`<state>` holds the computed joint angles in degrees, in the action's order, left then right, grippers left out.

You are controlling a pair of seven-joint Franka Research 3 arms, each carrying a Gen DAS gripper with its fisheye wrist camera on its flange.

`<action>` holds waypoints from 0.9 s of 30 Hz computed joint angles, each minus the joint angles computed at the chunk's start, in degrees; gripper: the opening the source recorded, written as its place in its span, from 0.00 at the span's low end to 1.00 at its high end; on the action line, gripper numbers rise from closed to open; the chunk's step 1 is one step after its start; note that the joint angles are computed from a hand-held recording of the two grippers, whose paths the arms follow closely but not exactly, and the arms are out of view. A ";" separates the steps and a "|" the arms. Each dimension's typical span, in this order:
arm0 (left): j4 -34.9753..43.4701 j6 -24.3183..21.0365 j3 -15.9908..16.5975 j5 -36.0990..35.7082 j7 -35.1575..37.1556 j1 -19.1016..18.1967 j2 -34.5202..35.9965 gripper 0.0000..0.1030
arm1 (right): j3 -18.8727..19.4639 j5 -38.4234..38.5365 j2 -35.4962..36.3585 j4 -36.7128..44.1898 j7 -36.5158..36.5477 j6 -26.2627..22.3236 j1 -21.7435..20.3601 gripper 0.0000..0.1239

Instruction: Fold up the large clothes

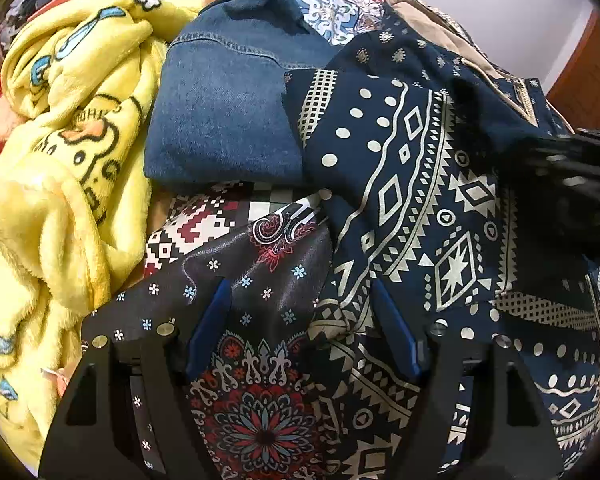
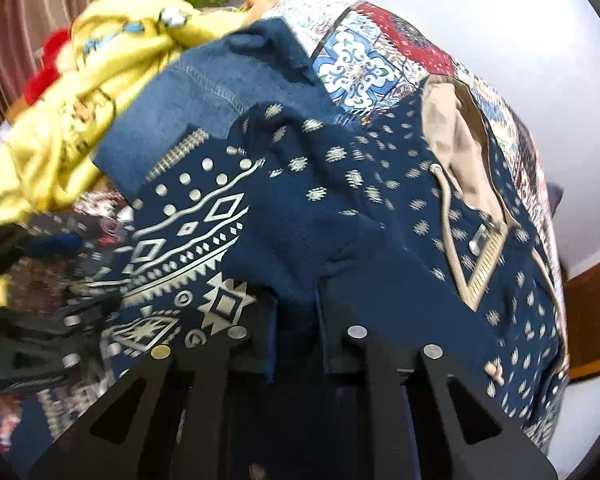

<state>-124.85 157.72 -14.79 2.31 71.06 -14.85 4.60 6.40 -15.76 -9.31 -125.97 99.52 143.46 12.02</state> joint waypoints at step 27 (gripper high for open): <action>11.27 -15.84 0.62 16.73 -19.28 -3.94 5.12 0.80 | -7.07 19.42 -29.29 -20.53 -6.20 -4.60 -19.77 0.11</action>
